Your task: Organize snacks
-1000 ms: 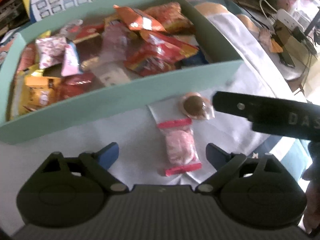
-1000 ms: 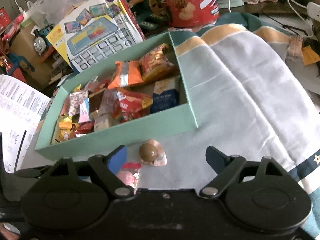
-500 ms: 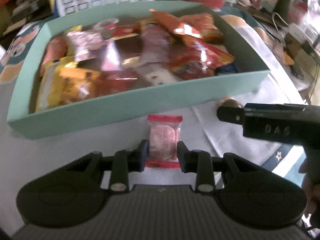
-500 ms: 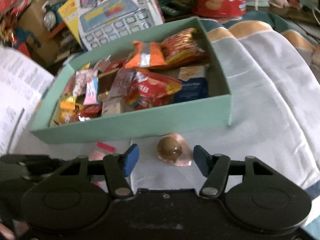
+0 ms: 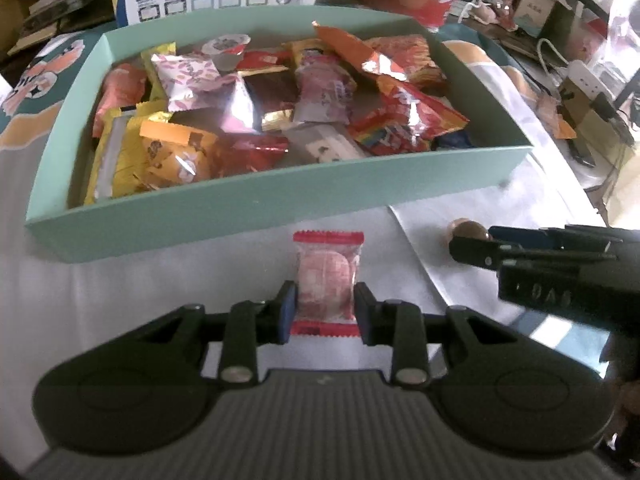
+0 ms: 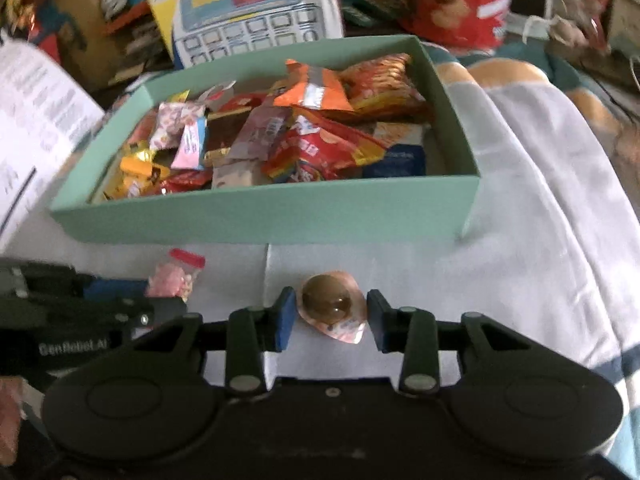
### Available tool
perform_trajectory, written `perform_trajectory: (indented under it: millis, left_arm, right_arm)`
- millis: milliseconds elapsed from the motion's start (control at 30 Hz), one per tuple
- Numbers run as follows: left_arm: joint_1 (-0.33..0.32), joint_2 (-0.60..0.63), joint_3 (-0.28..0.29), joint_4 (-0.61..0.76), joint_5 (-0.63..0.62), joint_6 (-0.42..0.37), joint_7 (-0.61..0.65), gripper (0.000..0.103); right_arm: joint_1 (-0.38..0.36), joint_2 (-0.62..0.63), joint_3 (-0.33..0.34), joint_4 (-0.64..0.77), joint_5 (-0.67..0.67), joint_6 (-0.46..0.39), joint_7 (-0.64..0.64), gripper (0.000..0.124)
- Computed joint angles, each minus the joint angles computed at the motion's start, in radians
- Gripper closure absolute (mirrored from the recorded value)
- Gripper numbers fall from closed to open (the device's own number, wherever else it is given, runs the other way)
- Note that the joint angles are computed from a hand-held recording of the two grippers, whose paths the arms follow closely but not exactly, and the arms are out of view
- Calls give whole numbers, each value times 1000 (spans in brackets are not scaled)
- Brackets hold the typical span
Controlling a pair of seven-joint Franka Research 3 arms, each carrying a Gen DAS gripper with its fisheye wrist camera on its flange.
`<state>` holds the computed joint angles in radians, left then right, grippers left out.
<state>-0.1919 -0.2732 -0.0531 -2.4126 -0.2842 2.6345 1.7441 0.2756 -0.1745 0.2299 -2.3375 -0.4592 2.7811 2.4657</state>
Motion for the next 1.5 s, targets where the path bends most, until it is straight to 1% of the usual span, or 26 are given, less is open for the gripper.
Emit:
perform_trajectory:
  millis: [100, 200, 367, 500, 600, 700, 800, 833, 867, 900, 933, 967, 1000, 1033, 1167, 1233, 1400, 1500]
  left_arm:
    - [-14, -37, 15, -13, -32, -5, 29, 73]
    - [-23, -65, 26, -13, -53, 1, 39, 73]
    - [-27, -64, 41, 36, -72, 41, 39, 73]
    - [-16, -5, 39, 117, -69, 61, 24, 73]
    - [1, 49, 29, 177, -63, 53, 11, 73]
    - [23, 93, 9, 218, -53, 52, -1, 73]
    - [39, 127, -6, 242, -52, 44, 1, 72]
    - [44, 134, -12, 247, -49, 39, 2, 72]
    - [50, 141, -18, 251, -41, 33, -2, 67]
    - [57, 144, -26, 250, -23, 32, -16, 47]
    - [67, 146, -36, 247, 7, 33, -45, 34]
    - [76, 144, -45, 238, 43, 46, -81, 13]
    - [86, 141, -55, 224, 88, 68, -125, 6]
    - [92, 138, -58, 216, 118, 80, -152, 6]
    - [92, 134, -47, 217, 126, 45, -179, 2]
    - [94, 121, -45, 208, 133, 39, -189, 1]
    - [92, 68, -39, 168, 167, 41, -207, 0]
    - [87, 36, -33, 150, 184, 29, -216, 0]
  right_arm:
    - [14, -36, -18, -26, 77, 25, -33, 86]
    - [4, -71, -13, -39, 123, 51, -61, 86]
    - [-24, -92, -4, -14, 195, 103, -106, 86]
    - [-12, -44, -21, 54, 290, 123, -184, 86]
    - [-20, 12, -16, 116, 295, 123, -194, 86]
    - [-2, 56, -35, 160, 323, 123, -210, 86]
    - [13, 104, -52, 203, 320, 116, -209, 86]
    - [28, 117, -65, 212, 361, 116, -246, 83]
    - [36, 127, -72, 222, 376, 112, -254, 80]
    - [42, 135, -79, 227, 384, 113, -257, 75]
    - [45, 136, -83, 225, 373, 119, -241, 61]
    - [45, 135, -86, 219, 347, 131, -213, 46]
    - [44, 132, -88, 213, 323, 140, -188, 41]
    - [43, 127, -89, 204, 301, 150, -169, 34]
    - [24, 103, -79, 184, 201, 157, -69, 21]
    - [11, 89, -69, 176, 156, 153, -15, 21]
    - [-5, 46, -46, 150, 124, 123, 33, 21]
    - [-13, 15, -29, 129, 122, 107, 48, 21]
